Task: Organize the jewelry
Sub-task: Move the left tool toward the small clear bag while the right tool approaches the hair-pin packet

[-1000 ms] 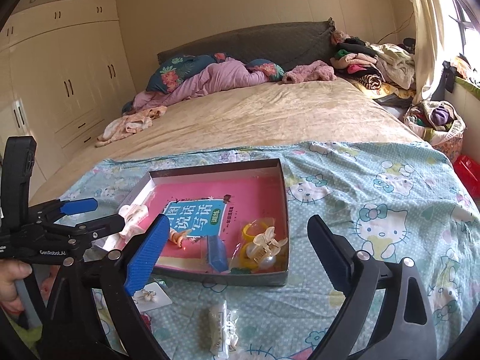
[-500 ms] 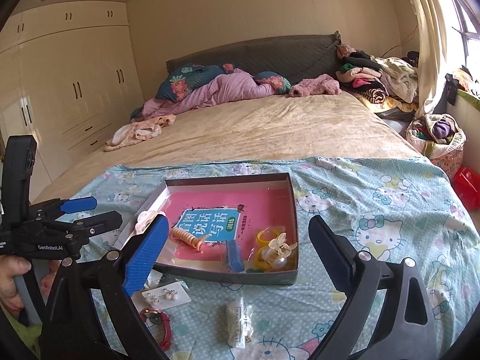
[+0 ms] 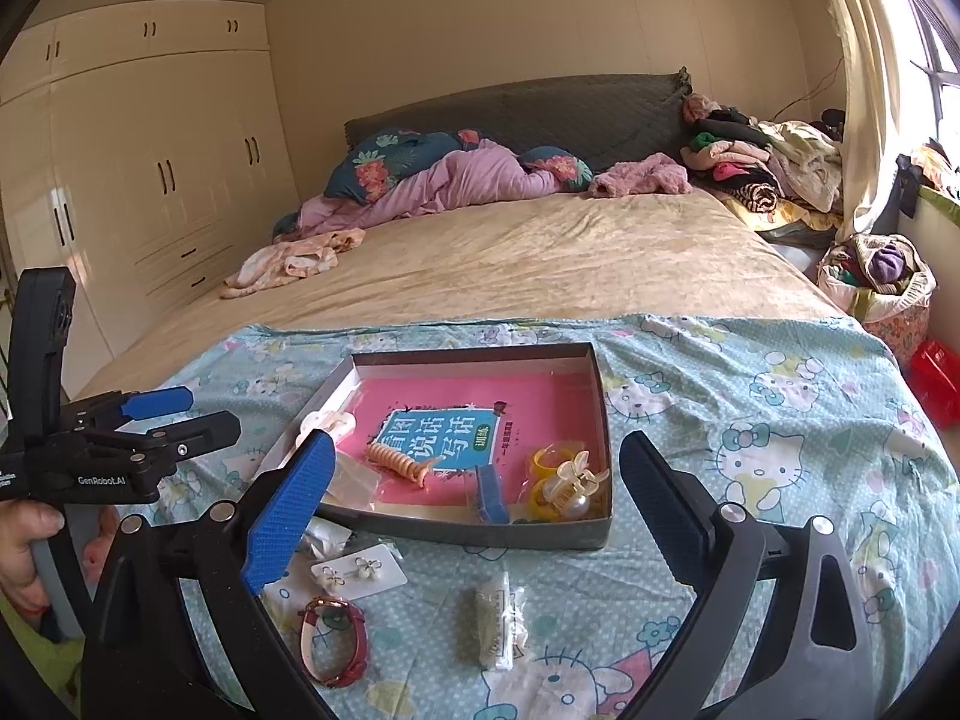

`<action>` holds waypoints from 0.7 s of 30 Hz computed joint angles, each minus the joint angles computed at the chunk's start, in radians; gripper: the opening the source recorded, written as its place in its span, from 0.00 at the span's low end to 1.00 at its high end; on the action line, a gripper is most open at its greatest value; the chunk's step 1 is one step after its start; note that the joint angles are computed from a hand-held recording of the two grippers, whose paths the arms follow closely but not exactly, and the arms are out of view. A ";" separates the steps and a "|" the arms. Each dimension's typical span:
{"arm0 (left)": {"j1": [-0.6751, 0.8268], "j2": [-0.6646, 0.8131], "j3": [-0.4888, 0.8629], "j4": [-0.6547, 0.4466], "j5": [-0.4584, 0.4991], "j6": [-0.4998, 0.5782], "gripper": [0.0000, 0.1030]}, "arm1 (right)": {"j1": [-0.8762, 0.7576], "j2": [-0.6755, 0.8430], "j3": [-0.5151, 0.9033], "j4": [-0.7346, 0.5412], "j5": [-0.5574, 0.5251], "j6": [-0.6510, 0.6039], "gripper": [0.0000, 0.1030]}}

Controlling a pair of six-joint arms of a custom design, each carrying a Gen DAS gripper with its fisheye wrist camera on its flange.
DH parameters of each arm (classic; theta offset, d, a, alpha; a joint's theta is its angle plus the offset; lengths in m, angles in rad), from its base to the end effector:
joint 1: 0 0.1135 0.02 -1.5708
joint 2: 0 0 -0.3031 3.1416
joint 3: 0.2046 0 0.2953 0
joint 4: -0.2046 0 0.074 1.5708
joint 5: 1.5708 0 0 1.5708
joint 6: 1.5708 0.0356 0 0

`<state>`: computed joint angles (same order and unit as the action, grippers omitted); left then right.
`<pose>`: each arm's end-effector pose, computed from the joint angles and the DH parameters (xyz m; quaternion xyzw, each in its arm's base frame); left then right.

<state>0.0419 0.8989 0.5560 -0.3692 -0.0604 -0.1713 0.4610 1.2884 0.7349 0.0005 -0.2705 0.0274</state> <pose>0.2065 0.0108 0.2384 -0.1092 0.9023 0.0005 0.4170 0.2691 0.1443 0.2468 -0.2503 0.8309 0.2310 0.4400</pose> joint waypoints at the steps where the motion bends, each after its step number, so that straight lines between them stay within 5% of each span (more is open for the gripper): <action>1: 0.001 -0.008 -0.005 -0.003 0.000 -0.002 0.90 | 0.001 -0.006 -0.004 -0.003 0.000 0.000 0.92; 21: 0.045 -0.149 -0.088 -0.096 0.008 0.002 0.90 | 0.041 -0.054 -0.064 -0.053 0.006 -0.019 0.92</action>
<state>0.0865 0.7503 0.4683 -0.4657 -0.0524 -0.1698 0.5023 1.2347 0.6712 -0.0529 -0.2641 0.0082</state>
